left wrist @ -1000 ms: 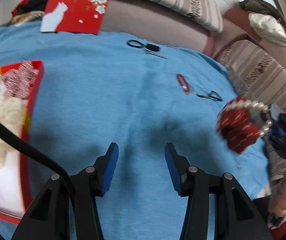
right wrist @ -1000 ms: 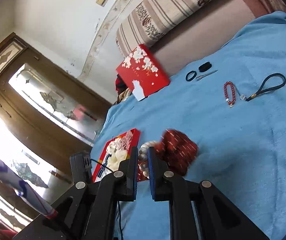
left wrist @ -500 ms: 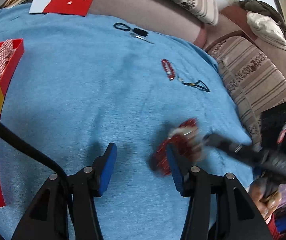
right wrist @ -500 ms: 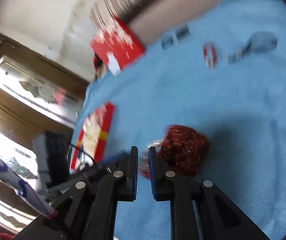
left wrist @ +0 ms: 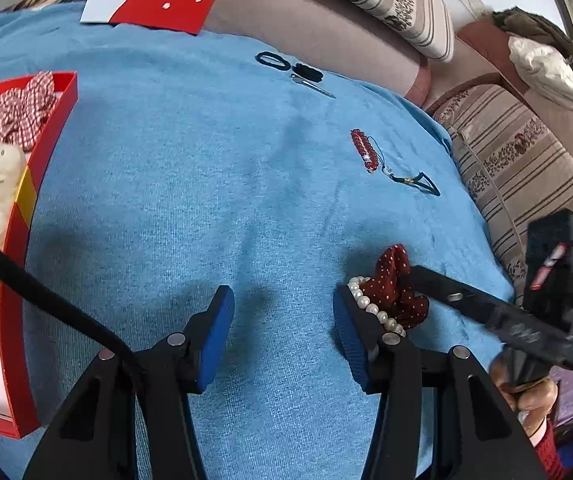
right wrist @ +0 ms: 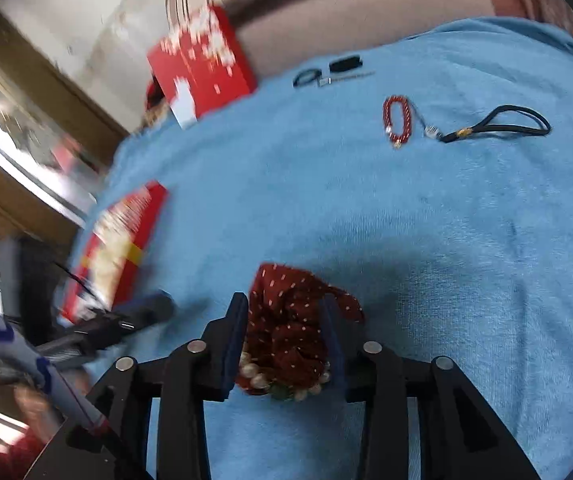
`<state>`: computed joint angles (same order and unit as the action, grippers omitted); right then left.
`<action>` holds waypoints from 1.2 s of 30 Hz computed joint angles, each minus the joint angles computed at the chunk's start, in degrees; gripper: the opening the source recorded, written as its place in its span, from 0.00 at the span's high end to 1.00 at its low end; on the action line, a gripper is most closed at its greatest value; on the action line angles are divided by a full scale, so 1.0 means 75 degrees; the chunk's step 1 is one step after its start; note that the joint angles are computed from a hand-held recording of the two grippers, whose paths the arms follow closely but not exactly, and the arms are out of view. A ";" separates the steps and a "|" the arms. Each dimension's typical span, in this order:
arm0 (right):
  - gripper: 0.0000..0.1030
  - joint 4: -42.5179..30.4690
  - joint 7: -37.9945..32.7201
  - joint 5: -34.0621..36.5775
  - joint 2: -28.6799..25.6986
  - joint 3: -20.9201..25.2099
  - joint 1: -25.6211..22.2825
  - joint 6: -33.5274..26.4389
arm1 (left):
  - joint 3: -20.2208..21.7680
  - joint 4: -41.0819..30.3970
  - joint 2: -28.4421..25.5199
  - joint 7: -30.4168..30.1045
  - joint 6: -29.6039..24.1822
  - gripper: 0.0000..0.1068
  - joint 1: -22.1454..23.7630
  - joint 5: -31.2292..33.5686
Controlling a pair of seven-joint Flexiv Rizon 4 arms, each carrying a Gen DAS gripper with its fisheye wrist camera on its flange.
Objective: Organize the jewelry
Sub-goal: 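Lift the scrunchie with the right gripper, pulling it off the pearl bracelet, then grasp the pearl bracelet with green bead with the left gripper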
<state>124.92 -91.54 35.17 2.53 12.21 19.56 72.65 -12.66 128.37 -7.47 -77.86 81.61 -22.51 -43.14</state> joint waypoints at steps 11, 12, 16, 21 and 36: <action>0.98 0.0556 -0.0753 0.1192 0.1689 -0.0366 0.0587 0.1690 | 0.0164 0.0004 0.0006 -0.0797 -0.0120 0.53 0.0101 0.0926; 0.98 0.0659 -0.0580 0.1120 0.1877 -0.0352 0.0573 0.1874 | 0.0073 0.0068 0.0047 -0.0624 -0.0140 0.53 0.0138 0.0647; 0.98 0.1110 0.0392 0.0538 0.2497 -0.0182 0.0104 0.2189 | 0.0197 0.0124 0.0050 -0.0560 -0.0267 0.53 0.0042 0.0670; 0.98 0.1703 0.2398 -0.1505 0.2278 0.1159 -0.2163 0.2193 | 0.0339 0.0067 -0.0068 -0.1115 -0.0216 0.53 0.0088 0.1612; 0.94 0.2489 0.4436 -0.2916 0.1746 -0.0082 -0.1851 0.1955 | 0.0672 -0.0201 -0.0291 -0.2086 -0.0114 0.51 0.0076 0.3887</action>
<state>143.58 -58.27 13.30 15.63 11.59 5.68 87.31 -7.61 126.86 -9.65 -93.51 80.75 -21.94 -13.99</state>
